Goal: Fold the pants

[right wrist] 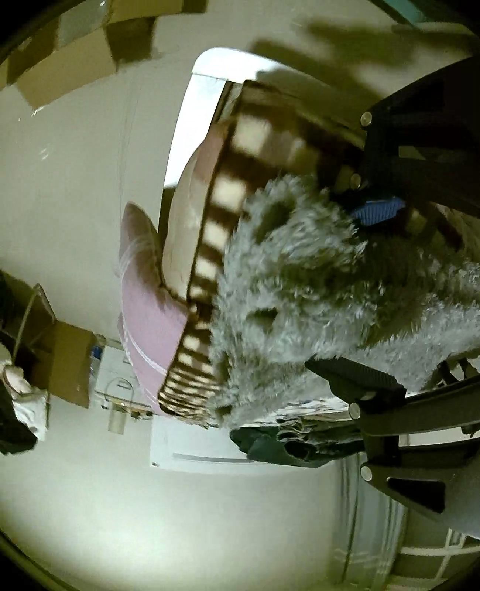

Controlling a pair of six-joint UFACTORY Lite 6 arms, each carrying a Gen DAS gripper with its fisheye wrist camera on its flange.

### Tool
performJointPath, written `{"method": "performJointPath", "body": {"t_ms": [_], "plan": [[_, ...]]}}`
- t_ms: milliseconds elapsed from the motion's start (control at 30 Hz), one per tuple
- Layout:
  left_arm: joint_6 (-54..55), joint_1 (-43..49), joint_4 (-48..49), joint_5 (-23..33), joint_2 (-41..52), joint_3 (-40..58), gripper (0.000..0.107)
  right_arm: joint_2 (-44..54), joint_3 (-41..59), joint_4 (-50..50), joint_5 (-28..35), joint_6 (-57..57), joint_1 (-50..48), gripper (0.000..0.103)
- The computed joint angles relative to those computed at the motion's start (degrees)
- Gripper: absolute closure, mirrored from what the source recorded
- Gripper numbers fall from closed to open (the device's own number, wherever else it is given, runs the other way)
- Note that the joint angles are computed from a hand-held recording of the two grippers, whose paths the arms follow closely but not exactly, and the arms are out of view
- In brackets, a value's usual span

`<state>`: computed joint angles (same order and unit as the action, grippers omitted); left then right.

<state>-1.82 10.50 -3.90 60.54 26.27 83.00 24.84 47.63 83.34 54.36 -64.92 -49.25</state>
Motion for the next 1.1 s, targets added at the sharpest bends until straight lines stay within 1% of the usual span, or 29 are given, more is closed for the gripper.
{"method": "performJointPath", "body": {"t_ms": [33,67,133,200,233,267,300,367,467,567,700,800,900,967,1033,1100], "plan": [[-0.1,-0.1,0.0,0.1,0.3,0.4,0.004,0.7,0.1,0.7,0.3,-0.3,-0.1,0.036],[0.4,0.4,0.1,0.5,-1.8,-1.4,0.004,1.1,0.2,1.1,0.4,-0.1,0.1,0.034],[1.3,1.4,0.2,0.3,-1.8,-1.5,0.004,0.1,0.6,1.0,0.2,1.9,1.1,0.032],[1.3,1.5,0.2,-0.1,-2.6,-2.3,0.004,-0.3,1.5,0.4,-0.9,3.9,2.2,0.032],[0.9,1.2,0.3,-0.5,-2.6,-2.5,0.004,-1.1,1.7,-0.1,-2.5,5.1,3.2,0.045],[0.4,0.8,0.4,-1.0,-3.2,-3.2,0.004,-2.7,1.4,-1.7,-4.6,7.0,3.9,0.081],[0.1,0.6,0.5,-1.5,-3.7,-3.8,0.004,-4.0,1.6,-4.3,-7.5,9.8,5.3,0.084],[0.0,0.3,0.5,-1.4,-4.6,-4.7,0.004,-7.3,0.2,-6.1,-10.6,12.6,6.7,0.085],[0.8,0.7,-0.6,2.1,-5.0,-3.0,0.004,-14.1,-2.0,-8.7,-13.1,17.6,9.3,0.086],[2.5,2.7,-3.5,4.6,-7.0,-2.0,0.004,-22.4,-3.6,-12.3,-14.3,24.4,12.6,0.086],[6.2,6.8,-6.6,8.8,-11.6,-0.3,0.004,-33.9,-2.7,-22.1,-16.4,38.7,21.7,0.086],[10.2,12.0,-8.7,13.0,-14.3,2.6,0.004,-40.8,0.8,-33.1,-18.0,54.1,32.3,0.086],[14.7,19.8,-10.9,18.9,-14.6,8.2,0.004,-42.2,7.1,-48.0,-20.5,72.1,46.7,0.086],[17.5,25.8,-11.3,23.3,-12.5,14.0,0.004,-40.8,11.3,-58.1,-21.6,84.1,56.6,0.086],[21.4,32.9,-11.8,27.3,-9.1,20.2,0.004,-36.5,16.9,-67.8,-21.9,96.1,68.1,0.086],[24.3,40.1,-11.4,32.3,-2.3,31.6,0.004,-30.4,22.8,-76.1,-21.9,106.2,78.0,0.086]]}}
